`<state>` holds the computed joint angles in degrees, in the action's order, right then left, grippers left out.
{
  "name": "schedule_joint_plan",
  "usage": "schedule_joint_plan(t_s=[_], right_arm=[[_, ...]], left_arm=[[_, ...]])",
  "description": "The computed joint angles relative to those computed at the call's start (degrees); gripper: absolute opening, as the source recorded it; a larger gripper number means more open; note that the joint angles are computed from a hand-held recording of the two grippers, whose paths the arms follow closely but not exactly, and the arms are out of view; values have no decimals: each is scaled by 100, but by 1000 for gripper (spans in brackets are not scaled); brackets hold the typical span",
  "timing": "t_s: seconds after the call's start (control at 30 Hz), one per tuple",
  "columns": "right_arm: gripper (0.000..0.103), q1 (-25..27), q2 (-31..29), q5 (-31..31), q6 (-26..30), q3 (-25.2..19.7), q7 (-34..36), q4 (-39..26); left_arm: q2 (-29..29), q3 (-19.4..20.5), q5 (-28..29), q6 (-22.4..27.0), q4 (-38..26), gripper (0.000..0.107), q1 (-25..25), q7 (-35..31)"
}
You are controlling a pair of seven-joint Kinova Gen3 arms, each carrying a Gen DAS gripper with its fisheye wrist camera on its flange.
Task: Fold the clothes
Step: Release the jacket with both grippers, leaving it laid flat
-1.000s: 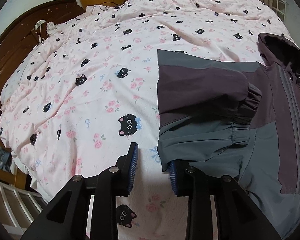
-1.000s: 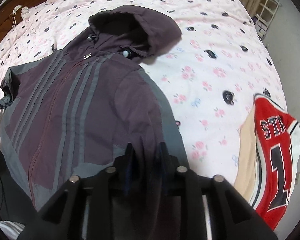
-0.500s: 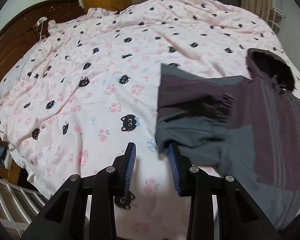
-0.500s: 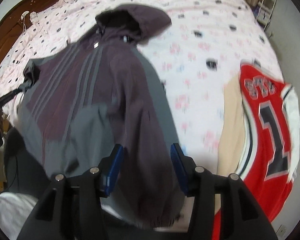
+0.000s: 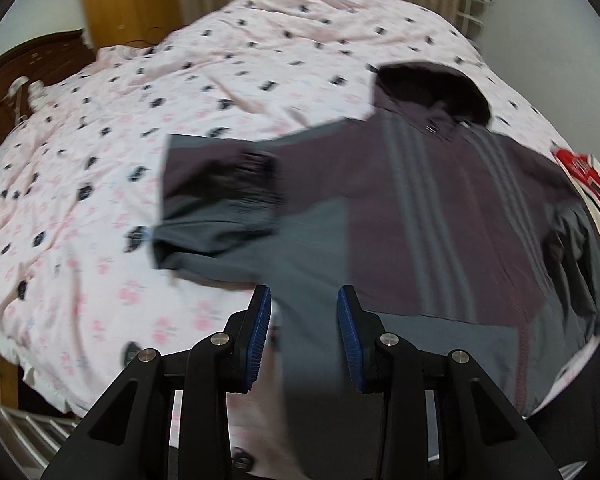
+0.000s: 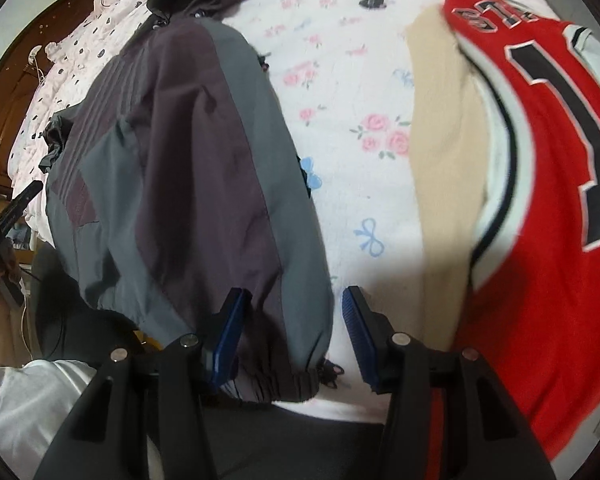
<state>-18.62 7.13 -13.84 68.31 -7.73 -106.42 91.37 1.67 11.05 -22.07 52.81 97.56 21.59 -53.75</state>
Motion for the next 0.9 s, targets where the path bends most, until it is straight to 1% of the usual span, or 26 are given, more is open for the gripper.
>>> schedule_joint_plan(t_s=[0.03,0.1,0.13,0.17,0.2,0.23,0.27,0.37,0.4,0.5,0.53,0.57,0.63,0.73,0.9], right_arm=[[49,-28,14,54,-20,-13,-4,-3],[33,-109,28,86,-20,23,63,-29],[14,-51,26,-6,-1,4,188,-35],[6,63,23,-65,9,-121,221,-63],[6,70,22,-31,48,-181,189,-117],[6,-29,34,97,141,-166,144,-208],[5,-234,49,317,293,-84,43,-350],[5,-429,15,815,616,-106,-269,-715],[5,-405,-4,991,749,-186,-374,-866],[5,-718,-16,1622,1311,-2,-554,-1482],[5,-678,19,1806,1474,-82,-581,-1674],[5,-717,56,1978,1637,-71,-589,-1868],[5,-790,241,2357,1986,-25,-537,-2272],[5,-1014,700,2960,2523,101,-407,-2892],[5,-1017,1126,3242,2832,334,-170,-3277]], left_arm=[[46,46,-26,32,-21,31,48,15],[132,98,-94,117,-64,31,152,51],[169,109,-111,139,-77,31,201,61],[206,116,-128,161,-90,32,252,72],[241,116,-158,189,-101,32,302,104],[276,115,-188,218,-113,33,352,134],[303,107,-229,248,-127,34,397,164],[339,79,-317,274,-129,35,495,223],[328,63,-301,264,-118,35,501,210],[298,34,-243,216,-78,36,491,180],[288,25,-224,195,-59,36,478,165],[286,23,-221,189,-51,36,476,170],[279,26,-229,199,-51,36,479,189],[267,28,-187,206,-63,36,462,149],[246,18,-65,215,-89,36,397,16]])
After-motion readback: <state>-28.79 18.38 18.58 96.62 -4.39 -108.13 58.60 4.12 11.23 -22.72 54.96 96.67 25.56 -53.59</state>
